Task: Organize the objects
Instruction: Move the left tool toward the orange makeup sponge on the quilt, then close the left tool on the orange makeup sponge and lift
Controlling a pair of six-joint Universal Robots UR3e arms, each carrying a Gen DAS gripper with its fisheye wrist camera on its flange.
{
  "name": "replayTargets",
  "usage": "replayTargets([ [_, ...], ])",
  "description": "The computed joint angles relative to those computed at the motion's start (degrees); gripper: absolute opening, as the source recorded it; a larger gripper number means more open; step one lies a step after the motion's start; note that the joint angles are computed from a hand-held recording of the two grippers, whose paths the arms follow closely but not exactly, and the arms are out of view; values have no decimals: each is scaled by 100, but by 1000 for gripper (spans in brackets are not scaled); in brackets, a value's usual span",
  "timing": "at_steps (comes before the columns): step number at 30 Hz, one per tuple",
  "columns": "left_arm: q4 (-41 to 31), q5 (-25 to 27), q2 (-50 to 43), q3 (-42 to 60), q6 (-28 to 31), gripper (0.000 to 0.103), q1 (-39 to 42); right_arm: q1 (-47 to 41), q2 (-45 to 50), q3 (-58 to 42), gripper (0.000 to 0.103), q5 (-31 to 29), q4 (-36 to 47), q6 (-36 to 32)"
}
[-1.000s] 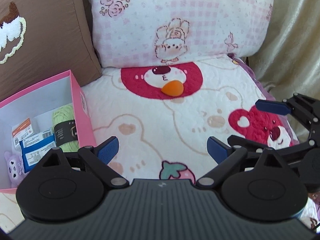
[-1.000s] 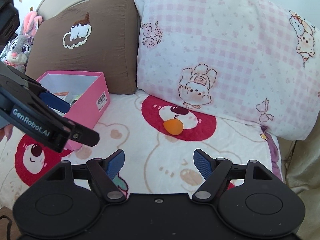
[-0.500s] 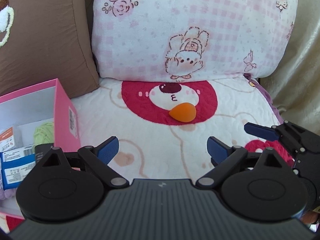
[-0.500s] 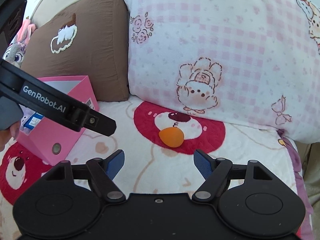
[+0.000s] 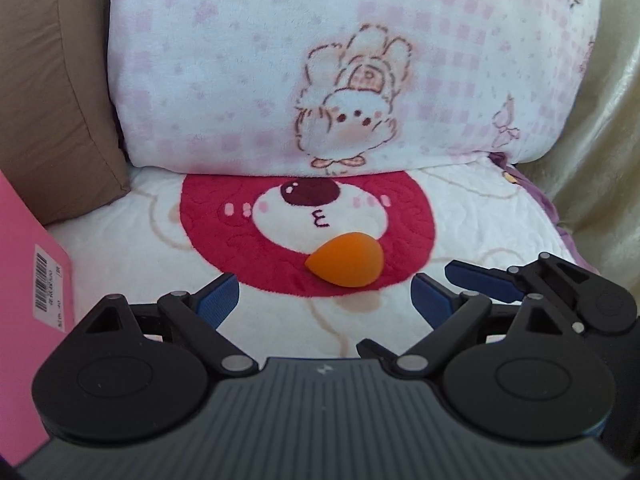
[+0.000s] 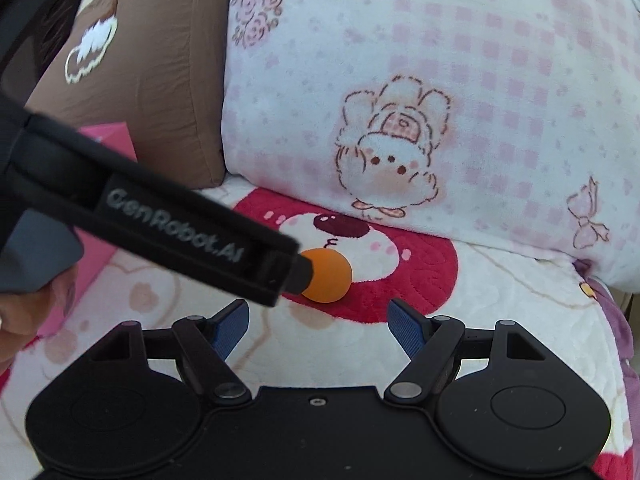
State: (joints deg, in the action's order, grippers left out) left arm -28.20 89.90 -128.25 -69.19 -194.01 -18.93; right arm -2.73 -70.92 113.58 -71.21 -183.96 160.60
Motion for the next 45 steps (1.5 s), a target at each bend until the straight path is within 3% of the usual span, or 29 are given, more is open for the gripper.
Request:
replayTargets([
  [9, 70, -29, -760, 631, -194, 85, 77, 123, 725, -572, 80, -174, -190, 28],
  [10, 201, -135, -783, 589, -206, 79, 103, 133, 798, -648, 80, -161, -168, -8],
  [11, 387, -337, -790, 505, -210, 65, 152, 139, 852, -685, 80, -145, -187, -39],
  [13, 465, -690, -827, 525, -199, 55, 221, 171, 1016, -783, 80, -136, -286, -39],
  [19, 495, -560, -992, 780, -267, 49, 101, 336, 1622, -1366, 79, -235, -442, 523],
  [24, 576, -709, -1079, 857, -484, 50, 172, 306, 1659, -1374, 68, -242, -521, 629],
  [26, 642, -817, -1040, 772, -574, 52, 227, 194, 1574, -1332, 56, -125, -420, 656],
  [29, 635, -875, -1042, 786, -667, 57, 271, 4, 1461, -1312, 47, 128, -204, 619],
  [38, 262, -814, -1093, 1059, -625, 68, 220, -124, 1411, -1209, 46, 356, -233, 834],
  [43, 698, -923, -1058, 762, -892, 79, 267, -152, 1264, -954, 46, 452, -352, 864],
  [45, 796, -1033, -1016, 653, -833, 78, 247, -168, 1161, -793, 46, 471, -436, 841],
])
